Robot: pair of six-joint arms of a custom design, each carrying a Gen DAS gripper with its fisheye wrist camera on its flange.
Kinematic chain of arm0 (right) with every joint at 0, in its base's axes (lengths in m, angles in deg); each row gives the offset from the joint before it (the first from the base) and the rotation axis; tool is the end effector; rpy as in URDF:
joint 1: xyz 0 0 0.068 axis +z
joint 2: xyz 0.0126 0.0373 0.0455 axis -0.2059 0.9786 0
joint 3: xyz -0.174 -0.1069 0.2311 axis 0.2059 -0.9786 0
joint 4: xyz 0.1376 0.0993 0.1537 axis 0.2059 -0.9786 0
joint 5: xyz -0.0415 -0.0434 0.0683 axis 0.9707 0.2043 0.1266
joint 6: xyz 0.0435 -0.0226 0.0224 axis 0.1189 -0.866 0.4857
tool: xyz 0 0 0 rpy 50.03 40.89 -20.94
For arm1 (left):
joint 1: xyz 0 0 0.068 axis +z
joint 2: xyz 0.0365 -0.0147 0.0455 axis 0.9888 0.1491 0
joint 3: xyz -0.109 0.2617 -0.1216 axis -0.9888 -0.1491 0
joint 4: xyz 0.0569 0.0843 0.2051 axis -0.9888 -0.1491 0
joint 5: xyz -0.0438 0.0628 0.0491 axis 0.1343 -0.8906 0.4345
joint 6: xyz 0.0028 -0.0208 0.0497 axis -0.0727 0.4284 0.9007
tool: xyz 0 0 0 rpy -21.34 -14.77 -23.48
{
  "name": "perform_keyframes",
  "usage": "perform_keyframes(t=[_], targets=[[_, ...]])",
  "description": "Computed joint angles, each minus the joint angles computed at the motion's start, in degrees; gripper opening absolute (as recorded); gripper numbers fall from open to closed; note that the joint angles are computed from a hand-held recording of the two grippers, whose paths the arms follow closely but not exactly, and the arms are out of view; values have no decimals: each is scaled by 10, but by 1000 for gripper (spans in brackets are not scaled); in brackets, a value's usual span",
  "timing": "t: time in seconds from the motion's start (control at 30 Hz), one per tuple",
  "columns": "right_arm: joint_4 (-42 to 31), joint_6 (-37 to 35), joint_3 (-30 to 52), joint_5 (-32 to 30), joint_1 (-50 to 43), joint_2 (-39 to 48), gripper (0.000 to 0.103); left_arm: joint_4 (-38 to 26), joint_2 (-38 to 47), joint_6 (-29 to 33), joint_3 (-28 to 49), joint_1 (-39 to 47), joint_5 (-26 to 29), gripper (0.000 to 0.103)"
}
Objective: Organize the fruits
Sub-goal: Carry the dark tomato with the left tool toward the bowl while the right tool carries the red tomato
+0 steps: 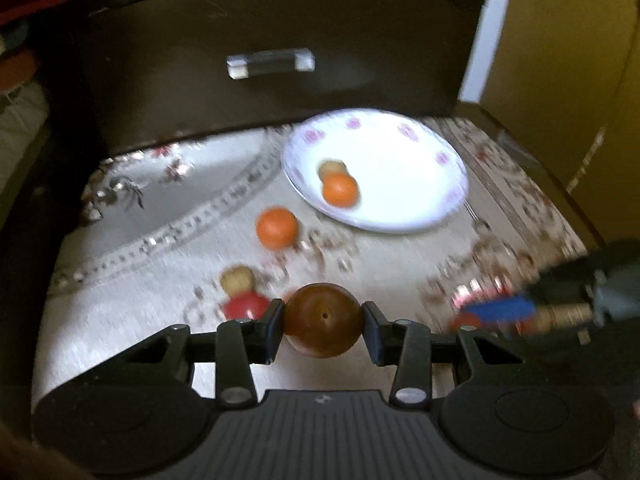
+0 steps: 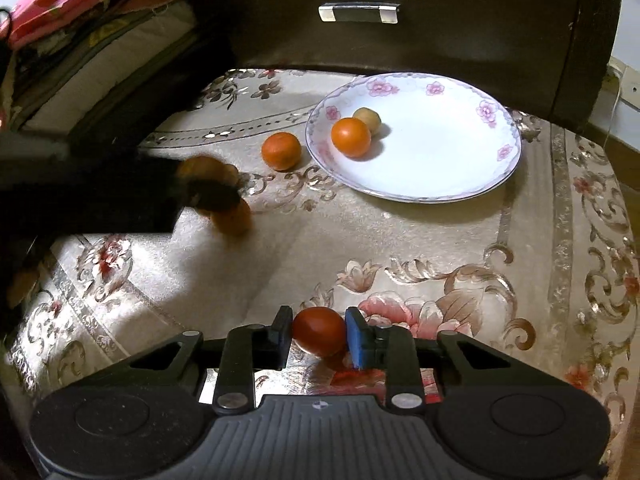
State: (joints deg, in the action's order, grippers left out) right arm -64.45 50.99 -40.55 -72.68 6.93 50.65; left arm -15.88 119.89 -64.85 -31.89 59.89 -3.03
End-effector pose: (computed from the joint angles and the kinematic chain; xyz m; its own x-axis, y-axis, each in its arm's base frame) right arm 0.2668 0.0987 0.1578 -0.7594 -0.3636 -0.5396 -0.4982 0.8583 0.1228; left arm 0.2631 -0.1021 0.1809 -0.7794 0.1246 -0.6140 0.2113 0.9749 -0.0704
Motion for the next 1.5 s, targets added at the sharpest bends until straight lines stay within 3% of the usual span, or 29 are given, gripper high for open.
perform_keyframes(t=[0.27,0.6,1.5], targets=[[17,-9,-3,24,15,13,25,27,13,8,-53,-16,-9,47],[27,-27,-7,32,22,17,25,42,27,23,-66,-42,-27,50],[24,-30,-9,44,38,14,25,-7,50,14,-14,-51,-42,48]])
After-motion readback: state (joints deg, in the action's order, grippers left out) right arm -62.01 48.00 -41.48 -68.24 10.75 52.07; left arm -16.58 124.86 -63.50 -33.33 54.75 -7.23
